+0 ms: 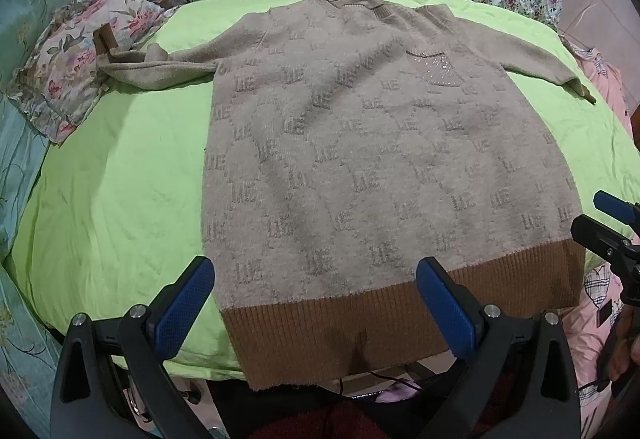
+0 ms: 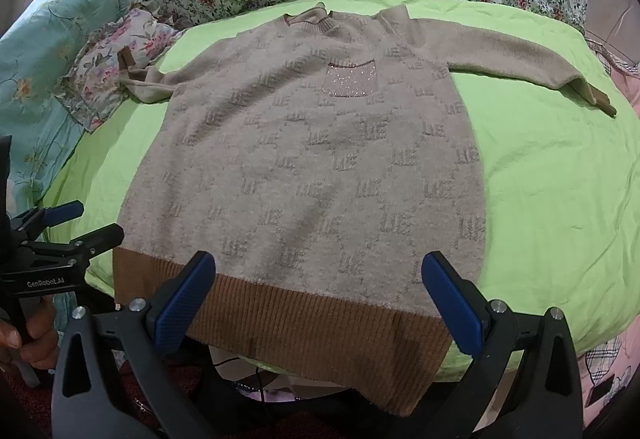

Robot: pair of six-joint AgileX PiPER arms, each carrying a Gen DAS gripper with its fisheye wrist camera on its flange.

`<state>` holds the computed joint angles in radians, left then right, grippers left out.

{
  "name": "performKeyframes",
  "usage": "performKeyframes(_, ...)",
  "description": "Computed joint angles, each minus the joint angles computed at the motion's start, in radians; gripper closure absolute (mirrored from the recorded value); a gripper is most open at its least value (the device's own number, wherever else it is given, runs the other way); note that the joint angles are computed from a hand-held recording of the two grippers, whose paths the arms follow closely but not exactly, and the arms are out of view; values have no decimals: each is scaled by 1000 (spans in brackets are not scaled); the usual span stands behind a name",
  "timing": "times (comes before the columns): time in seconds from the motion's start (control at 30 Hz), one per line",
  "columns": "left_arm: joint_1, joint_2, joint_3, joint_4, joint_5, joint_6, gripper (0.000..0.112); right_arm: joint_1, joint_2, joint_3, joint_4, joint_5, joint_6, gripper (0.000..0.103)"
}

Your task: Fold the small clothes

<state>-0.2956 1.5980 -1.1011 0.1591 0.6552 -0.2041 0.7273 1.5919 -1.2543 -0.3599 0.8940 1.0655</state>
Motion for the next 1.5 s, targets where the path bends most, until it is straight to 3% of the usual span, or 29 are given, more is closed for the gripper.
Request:
performKeyframes(0.2, -5, 18, -27, -7, 33, 11, 11, -19, 18, -49, 71, 75, -67, 0)
performKeyframes(0.33, -5, 26, -32, -19, 31, 23, 11, -27, 15, -47, 88, 68, -76, 0)
performKeyframes(0.53, 14, 47, -48, -87, 15, 88, 10, -31, -38, 81, -13, -117, 33, 0)
performKeyframes(0.77, 23, 102, -123, -134, 17, 148, 10, -124, -115, 176, 57, -254, 16, 0)
performKeyframes(0.83, 32, 127, -163, -156, 27, 167, 10, -161, -135, 192, 42, -251, 10, 0)
performKeyframes(0.97, 38, 188, -261, -149, 70, 157, 10, -332, -201, 268, 71, -290, -60, 0)
performKeyframes(1.1, 36, 241, -343, -135, 100, 139, 10, -623, -242, 342, 344, -395, -352, 1)
performKeyframes(1.13, 34, 260, -372, -133, 112, 137, 10, -691, -232, 337, 399, -386, -415, 2)
performKeyframes(1.2, 30, 285, -407, -126, 126, 130, 10, -833, -200, 311, 471, -392, -530, 9)
performKeyframes(1.3, 23, 331, -461, -119, 150, 122, 10, -943, -134, 227, 369, -363, -511, 19)
performKeyframes(1.37, 20, 370, -504, -122, 175, 119, 10, -1040, -60, 156, 414, -386, -585, 19)
performKeyframes(1.5, 15, 437, -577, -127, 223, 113, 10, -1204, 119, -1, 572, -392, -716, 30)
